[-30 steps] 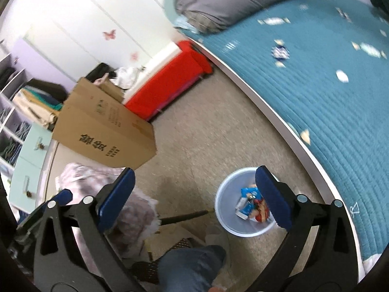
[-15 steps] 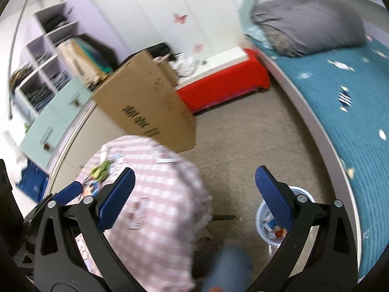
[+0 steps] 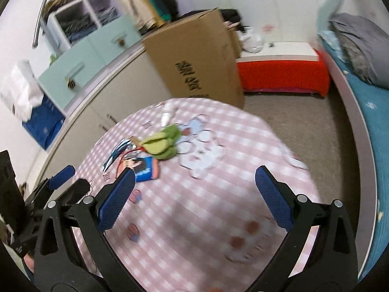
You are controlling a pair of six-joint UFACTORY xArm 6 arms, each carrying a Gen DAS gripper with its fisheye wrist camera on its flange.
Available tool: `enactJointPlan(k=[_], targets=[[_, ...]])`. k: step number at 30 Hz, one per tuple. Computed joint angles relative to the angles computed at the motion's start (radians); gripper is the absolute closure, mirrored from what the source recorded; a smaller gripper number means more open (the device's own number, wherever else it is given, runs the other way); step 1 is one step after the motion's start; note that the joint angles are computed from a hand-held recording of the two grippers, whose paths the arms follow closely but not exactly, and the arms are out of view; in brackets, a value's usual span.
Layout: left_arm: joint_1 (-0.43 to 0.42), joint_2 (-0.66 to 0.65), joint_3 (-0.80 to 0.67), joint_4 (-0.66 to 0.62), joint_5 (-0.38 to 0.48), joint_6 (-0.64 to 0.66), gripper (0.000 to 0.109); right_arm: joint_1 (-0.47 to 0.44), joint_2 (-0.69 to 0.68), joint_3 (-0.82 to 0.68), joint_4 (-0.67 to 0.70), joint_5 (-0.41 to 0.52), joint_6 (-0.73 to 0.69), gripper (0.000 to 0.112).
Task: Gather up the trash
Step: 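Grasp the blue toothpaste tube with the left gripper while the right grasps the green plush toy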
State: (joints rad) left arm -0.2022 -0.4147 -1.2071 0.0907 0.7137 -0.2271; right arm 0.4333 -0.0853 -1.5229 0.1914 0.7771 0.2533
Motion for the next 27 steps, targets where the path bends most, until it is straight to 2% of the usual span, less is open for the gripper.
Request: enactJointPlan(k=[5,8,14,20,21,24,25,26,27], targets=[[0.112,0.044,0.005,-0.01,-0.011,0.034,0.02,0.047,0.17,-0.19,-0.05,0.07,-0.021,0.016],[0.154,0.103,-0.028,-0.057,0.01,0.107,0.02,0.063,0.252,-0.278,-0.082,0.107,-0.018,0.016],[0.18,0.219,-0.097,-0.081,0.022,0.19,0.02,0.084,0.428,-0.477,-0.095,0.186,-0.044,0.016],[0.185,0.29,-0.162,-0.132,0.042,0.243,0.02,0.099,0.545,-0.631,-0.101,0.244,-0.084,0.016],[0.186,0.298,-0.171,-0.135,0.048,0.243,0.02,0.101,0.563,-0.655,-0.1,0.254,-0.093,0.019],[0.189,0.324,-0.202,-0.157,0.084,0.255,0.02,0.109,0.601,-0.709,-0.115,0.285,-0.106,0.037],[0.19,0.33,-0.209,-0.162,0.093,0.257,0.027,0.112,0.603,-0.71,-0.122,0.28,-0.112,0.04],[0.193,0.337,-0.217,-0.173,0.106,0.261,0.039,0.112,0.6,-0.706,-0.117,0.275,-0.117,0.049],[0.196,0.34,-0.22,-0.172,0.109,0.255,0.04,0.11,0.597,-0.701,-0.103,0.269,-0.118,0.059]])
